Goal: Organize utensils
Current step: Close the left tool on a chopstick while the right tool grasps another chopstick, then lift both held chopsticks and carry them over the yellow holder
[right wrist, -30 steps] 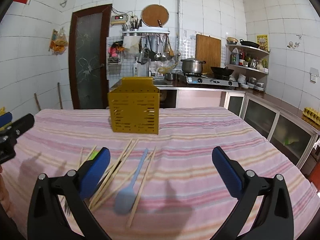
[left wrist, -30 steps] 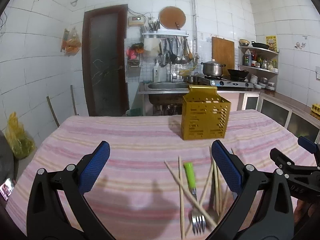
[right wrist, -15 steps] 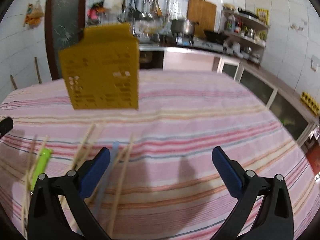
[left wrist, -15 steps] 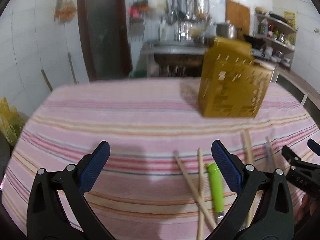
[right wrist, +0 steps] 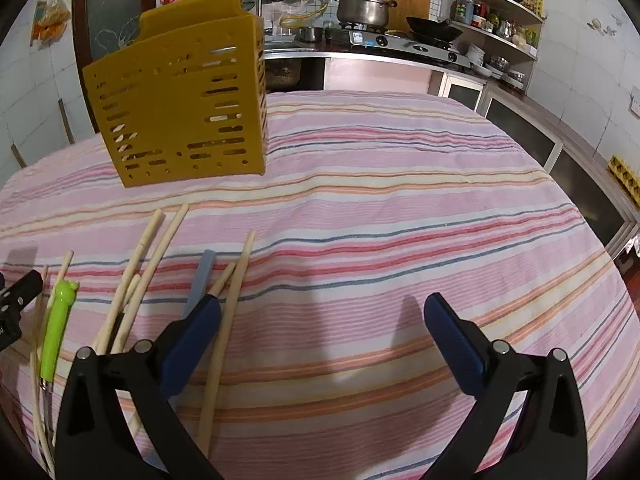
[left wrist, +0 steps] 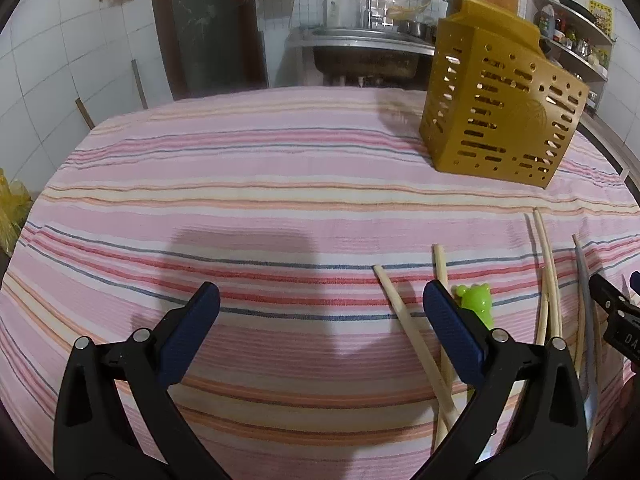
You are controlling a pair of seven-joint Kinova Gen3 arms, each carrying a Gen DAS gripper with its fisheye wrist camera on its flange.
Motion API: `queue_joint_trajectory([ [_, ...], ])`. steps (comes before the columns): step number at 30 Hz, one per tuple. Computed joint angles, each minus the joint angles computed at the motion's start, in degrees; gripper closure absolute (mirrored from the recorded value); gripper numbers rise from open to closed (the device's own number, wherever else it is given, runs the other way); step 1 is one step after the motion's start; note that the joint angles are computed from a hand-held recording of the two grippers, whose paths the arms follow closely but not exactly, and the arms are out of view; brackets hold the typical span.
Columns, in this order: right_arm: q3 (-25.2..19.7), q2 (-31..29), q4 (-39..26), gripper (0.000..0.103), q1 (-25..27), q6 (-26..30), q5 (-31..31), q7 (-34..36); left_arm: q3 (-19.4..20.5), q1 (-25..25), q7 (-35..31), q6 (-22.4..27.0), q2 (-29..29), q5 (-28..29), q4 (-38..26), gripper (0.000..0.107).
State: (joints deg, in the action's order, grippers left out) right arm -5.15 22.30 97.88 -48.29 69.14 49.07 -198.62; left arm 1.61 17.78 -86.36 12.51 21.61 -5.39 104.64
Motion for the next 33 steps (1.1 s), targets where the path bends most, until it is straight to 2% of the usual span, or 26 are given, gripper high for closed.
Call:
queue_joint_trajectory([
  [4, -0.04, 1.29, -2.05, 0.004, 0.01, 1.86, -1.06, 2.56, 2.98, -2.68, -2.18, 3.34, 1.15, 1.36, -2.13, 0.010],
  [5, 0.02, 1.55, -2.45, 0.004, 0.11, 2.06, -1.45, 3.28, 4.12, -3.79, -3.25, 4.44, 1.69, 2.12, -3.07, 0.014],
  [8, 0.40, 1.95, -3.17, 0.005, 0.03, 2.19, -2.01, 4.25, 3.06, -2.62, -3.08, 4.47, 1.90, 2.27, -3.26, 0.020],
  [10, 0.49, 1.62, -2.79, 0.016, -0.05, 1.33, -1.97, 4.07, 2.10, -1.49, -2.46, 4.04, 1.79, 1.96, -3.00, 0.027],
  [14, 0.41, 0.65, -1.47, 0.030, -0.01, -1.26, -1.57, 3.16, 2.50, -1.52, -2.64, 4.62, 1.61, 2.19, -3.16, 0.038],
  [19, 0.17, 0.43, -1.19, 0.057, -0.19, -3.40, -0.54, 2.85, 3.28, -1.42, -4.17, 5.04, 1.21, 1.91, -2.93, 0.054],
  [22, 0.37, 0.88, -2.17, 0.066, 0.10, -3.99, -0.79, 3.85, 4.07, -1.85, -5.06, 6.54, 1.79, 2.45, -4.28, 0.062],
  [25, 0.92, 1.41, -3.59, 0.070, 0.83, -4.34, -1.75, 4.89, 5.20, -2.69, -6.61, 8.73, 2.38, 3.38, -6.03, 0.071],
  [29, 1.81, 1.55, -4.65, 0.076, 2.26, -5.54, -3.11, 6.16, 6.57, -3.97, -8.56, 12.05, 3.63, 5.38, -9.10, 0.087],
  [31, 2.14, 1.38, -4.99, 0.090, 2.91, -6.36, -3.59, 6.78, 7.13, -4.53, -9.52, 12.82, 4.15, 6.57, -10.04, 0.094],
  [33, 2.38, 1.23, -5.21, 0.094, 3.43, -7.05, -4.03, 7.35, 7.41, -4.89, -10.32, 13.13, 4.35, 7.53, -10.45, 0.098],
])
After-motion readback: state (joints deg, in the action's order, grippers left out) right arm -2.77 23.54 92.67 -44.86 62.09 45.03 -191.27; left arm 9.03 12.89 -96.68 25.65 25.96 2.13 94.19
